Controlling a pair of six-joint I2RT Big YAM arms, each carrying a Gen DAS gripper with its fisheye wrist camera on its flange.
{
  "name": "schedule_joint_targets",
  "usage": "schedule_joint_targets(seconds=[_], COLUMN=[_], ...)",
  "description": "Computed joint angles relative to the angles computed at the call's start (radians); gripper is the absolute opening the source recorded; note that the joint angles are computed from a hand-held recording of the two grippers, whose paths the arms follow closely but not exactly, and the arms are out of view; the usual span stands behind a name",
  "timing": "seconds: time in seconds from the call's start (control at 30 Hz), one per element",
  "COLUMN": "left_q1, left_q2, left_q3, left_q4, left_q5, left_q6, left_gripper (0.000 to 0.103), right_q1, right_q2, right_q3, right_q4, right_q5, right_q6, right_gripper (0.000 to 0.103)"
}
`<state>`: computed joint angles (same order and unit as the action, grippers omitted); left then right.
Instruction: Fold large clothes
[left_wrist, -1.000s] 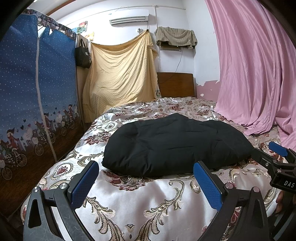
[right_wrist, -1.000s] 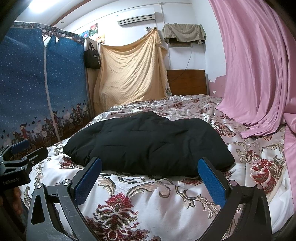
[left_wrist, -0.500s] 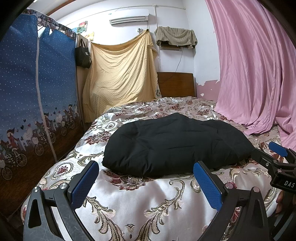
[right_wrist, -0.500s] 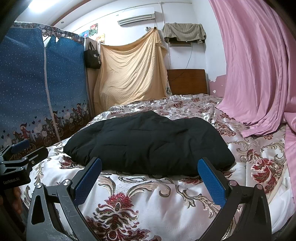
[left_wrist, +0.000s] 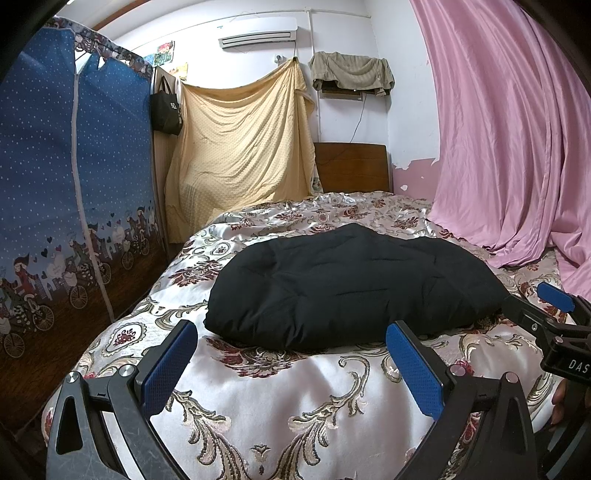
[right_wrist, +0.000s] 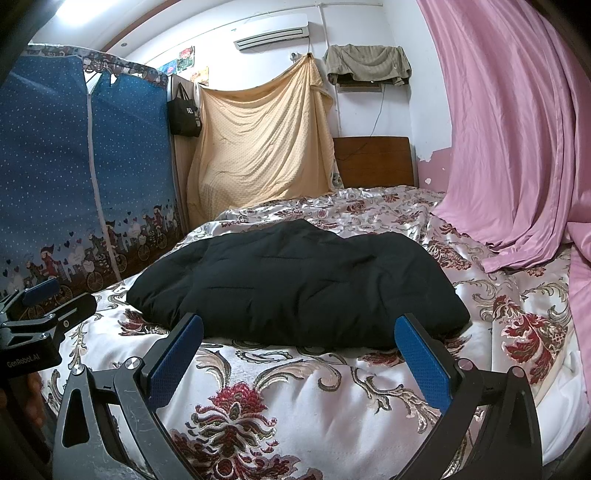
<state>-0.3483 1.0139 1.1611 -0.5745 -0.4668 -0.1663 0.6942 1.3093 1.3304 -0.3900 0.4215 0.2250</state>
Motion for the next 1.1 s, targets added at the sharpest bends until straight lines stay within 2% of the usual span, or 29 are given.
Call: schedule_joint_targets(seconds=[0.43,0.53,0.63,0.93,1.1], left_q1=[0.001,-0.011,-0.008,-0.007,-0.019], left_q2=[0.004,0.014,0.014,0.007,0.006], left_q3=[0.005,0.018,0.021,0.008,-0.001], left_q4=[-0.005,-0.046,-0.073,-0.058,-0.025], left_q5=[0.007,-0.064,-0.066,-0.079,-0.101], left_q6=[-0.001,-0.03,-0.046,-0.038,-0.018], left_gripper=[0.103,0.103,0.103,0.103,0.103], right_q1=[-0.001,0.0,-0.001,0.019,0.024], right_q2=[0.001,0.001,0.001,-0.004,-0.003], right_q3=[0.003,0.003,0.004,-0.019,-0.02], right_q4=[-0.004,-0.005,-0.006,0.003,0.002], right_q5=[-0.001,0.0,-0.001,0.012,0.016], right_q6=[0.001,0.001,0.002,0.011,0.015], right_gripper=[0.102,0.102,0.102,0.102,0.102])
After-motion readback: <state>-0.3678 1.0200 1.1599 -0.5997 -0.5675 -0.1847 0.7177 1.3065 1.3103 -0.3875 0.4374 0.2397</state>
